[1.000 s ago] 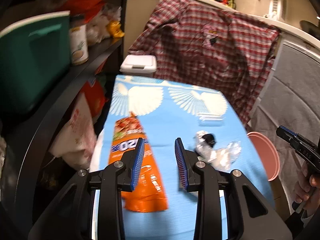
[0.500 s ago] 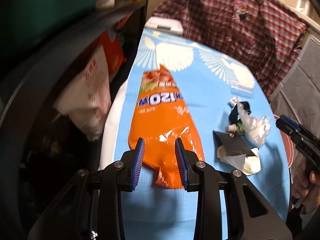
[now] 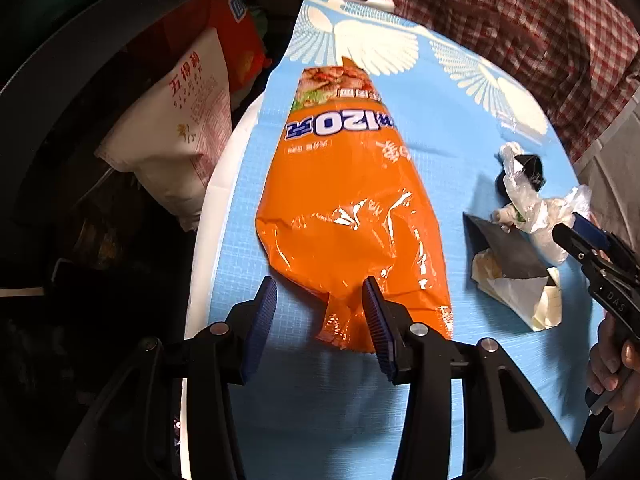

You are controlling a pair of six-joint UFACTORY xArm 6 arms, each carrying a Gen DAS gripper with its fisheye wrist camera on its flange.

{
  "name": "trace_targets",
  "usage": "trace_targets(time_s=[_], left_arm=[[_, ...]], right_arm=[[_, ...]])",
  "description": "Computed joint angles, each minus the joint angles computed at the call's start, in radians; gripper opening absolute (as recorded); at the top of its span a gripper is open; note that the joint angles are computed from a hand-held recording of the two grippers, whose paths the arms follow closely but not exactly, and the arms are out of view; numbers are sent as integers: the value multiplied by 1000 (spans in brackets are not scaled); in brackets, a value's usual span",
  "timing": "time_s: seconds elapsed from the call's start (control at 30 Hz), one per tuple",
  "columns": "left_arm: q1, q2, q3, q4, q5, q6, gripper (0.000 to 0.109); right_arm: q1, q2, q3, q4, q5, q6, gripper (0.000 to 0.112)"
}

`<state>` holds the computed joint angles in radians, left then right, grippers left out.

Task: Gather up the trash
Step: 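Grasp the orange snack bag with the left tool while the right tool grasps the clear plastic bag, then lift and carry the orange bag and clear bag over the pink bin with both tools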

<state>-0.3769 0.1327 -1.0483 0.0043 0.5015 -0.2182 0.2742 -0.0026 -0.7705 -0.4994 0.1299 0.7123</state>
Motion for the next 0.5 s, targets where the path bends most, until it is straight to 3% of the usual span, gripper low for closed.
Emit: trace_targets(time_s=[0.13,0.23,0.3,0.5], left_arm=[[-2,8,-9,-39,18,25,18],[0,-2,-4,-27,8,6,7],[2,-12,0,-19,-5,-12,5],[-5,-43,13,69,-38,-93,3]], right_arm=[[10,8,-9,-12,14,-6,58],[13,3,-5,-3,14,-20,48],[13,-5,-1,-10,19,-17,36],[8,-54,26,-61,28,26,28]])
